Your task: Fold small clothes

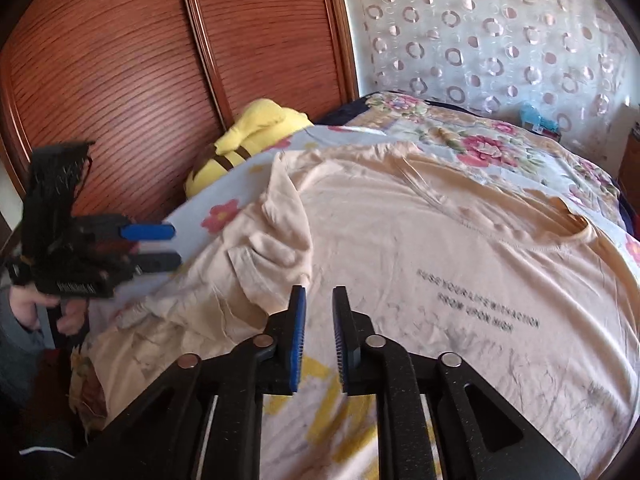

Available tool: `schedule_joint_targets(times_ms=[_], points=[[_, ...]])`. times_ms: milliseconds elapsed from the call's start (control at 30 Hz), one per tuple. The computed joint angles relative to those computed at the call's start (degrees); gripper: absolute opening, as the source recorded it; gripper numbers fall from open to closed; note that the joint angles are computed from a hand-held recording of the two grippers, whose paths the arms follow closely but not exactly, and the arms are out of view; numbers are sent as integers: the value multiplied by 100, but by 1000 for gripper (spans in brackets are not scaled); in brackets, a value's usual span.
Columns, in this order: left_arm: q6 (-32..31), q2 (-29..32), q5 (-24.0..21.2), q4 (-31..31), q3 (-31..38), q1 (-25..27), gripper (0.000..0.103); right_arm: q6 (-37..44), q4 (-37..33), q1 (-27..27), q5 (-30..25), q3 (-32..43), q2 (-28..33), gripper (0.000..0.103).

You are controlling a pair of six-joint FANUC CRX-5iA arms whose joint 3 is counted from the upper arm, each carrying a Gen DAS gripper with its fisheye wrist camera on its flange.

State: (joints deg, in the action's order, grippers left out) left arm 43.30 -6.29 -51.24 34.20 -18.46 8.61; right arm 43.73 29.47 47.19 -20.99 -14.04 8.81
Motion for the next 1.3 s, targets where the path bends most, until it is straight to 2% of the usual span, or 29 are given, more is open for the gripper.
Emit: schedule_joint_targets(times_ms=[100, 167, 200, 333, 533, 600, 867, 933, 967, 1000, 1100, 1167, 1233, 1300], points=[[225, 63, -17, -282, 96, 1, 59, 621, -419, 62, -85, 344, 181, 16], [406, 85, 14, -524, 163, -14, 59, 1234, -948, 101, -303, 760, 419, 23], [393, 82, 14, -517, 152, 12, 59, 1596, -1279, 104, -422, 997, 547, 27], [170, 42, -52, -245, 52, 134, 59, 2435, -1911, 66, -957, 1742, 1013, 28], [18, -115, 50, -113, -59, 238, 67, 2608, -1769, 110, -1337, 2123, 1356, 28], [31, -162, 106, -126, -76, 267, 74, 2608, -1634, 140, -1412, 2189, 1413, 28], [72, -165, 109, -26, -94, 394, 77, 2561, -1261, 323, -1453, 2090, 1395, 28], [66, -179, 119, -8, -114, 395, 77, 2612, -1366, 309, -1507, 2155, 1406, 28], [71, -181, 125, -8, -118, 383, 77, 2631, -1420, 289, -1513, 2184, 1415, 22], [70, -180, 117, -5, -118, 374, 77, 2483, -1280, 282, -1476, 2128, 1408, 12], [43, -183, 114, 13, -131, 338, 78, 1505, -558, 221, -1064, 1674, 1234, 3], [49, -184, 117, 17, -138, 311, 78, 752, -29, 122, -737, 1321, 1059, 3], [37, -188, 100, 41, -154, 293, 78, -261, 790, -3, -490, 889, 856, 3], [2, -194, 101, 81, -174, 267, 78, -673, 975, -108, -403, 672, 695, 3]])
